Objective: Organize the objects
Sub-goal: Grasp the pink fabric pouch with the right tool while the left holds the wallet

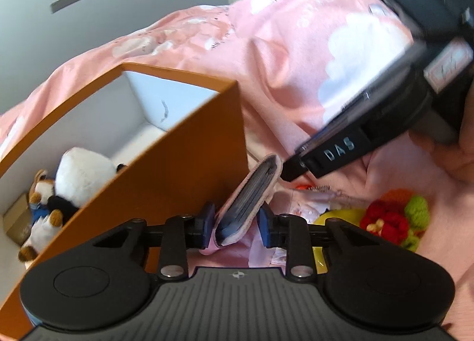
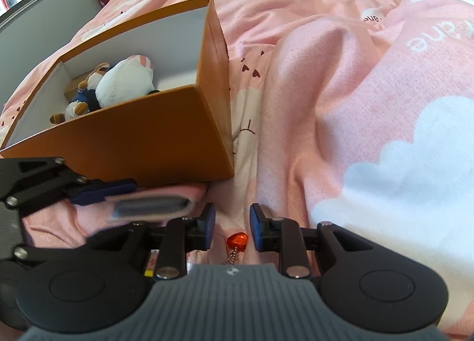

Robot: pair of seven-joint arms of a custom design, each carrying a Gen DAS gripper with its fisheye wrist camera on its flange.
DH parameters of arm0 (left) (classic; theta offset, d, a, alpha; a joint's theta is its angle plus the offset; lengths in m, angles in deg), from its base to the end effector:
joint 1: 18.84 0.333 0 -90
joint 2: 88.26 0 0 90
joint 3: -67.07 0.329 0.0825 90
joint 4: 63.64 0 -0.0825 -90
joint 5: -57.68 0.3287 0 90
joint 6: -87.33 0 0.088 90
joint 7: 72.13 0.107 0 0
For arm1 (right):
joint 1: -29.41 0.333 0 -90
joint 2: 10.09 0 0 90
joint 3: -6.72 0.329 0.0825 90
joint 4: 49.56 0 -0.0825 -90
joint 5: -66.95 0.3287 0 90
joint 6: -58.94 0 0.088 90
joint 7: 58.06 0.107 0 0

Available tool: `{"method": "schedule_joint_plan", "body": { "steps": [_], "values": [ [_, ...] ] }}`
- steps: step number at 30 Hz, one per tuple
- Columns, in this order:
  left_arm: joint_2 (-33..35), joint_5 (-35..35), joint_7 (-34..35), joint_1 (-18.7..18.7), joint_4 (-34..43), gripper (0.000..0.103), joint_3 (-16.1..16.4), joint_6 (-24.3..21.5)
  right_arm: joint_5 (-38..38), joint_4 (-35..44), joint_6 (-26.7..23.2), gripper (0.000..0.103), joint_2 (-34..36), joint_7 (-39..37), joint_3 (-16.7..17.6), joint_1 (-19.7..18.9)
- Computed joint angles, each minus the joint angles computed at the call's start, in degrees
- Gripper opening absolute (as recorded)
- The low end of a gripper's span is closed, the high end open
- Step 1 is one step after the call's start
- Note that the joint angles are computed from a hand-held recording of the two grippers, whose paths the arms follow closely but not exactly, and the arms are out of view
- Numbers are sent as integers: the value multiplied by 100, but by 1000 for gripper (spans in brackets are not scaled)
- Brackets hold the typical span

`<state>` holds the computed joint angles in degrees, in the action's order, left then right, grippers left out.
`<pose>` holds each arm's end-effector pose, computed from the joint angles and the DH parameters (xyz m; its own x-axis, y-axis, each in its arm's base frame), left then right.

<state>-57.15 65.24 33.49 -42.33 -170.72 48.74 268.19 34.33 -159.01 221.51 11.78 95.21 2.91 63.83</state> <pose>0.5055 -0.4198 0.3788 -0.8230 -0.5555 -0.1190 -0.3311 0.6391 -0.6942 0.5218 0.3466 0.4003 -0.0092 -0.9871 -0.1599 -0.8245 0.0980 -0.5573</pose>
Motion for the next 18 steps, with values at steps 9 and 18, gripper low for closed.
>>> {"method": "schedule_joint_plan", "body": {
  "steps": [9, 18],
  "values": [
    [-672, -850, 98, 1248, -458, 19, -1155, -408, 505, -128, -74, 27, -160, -519, 333, -256],
    [-1139, -2600, 452, 1968, -471, 19, -1604, -1744, 2158, -7, -511, 42, -34, -2067, 991, -696]
  ]
}}
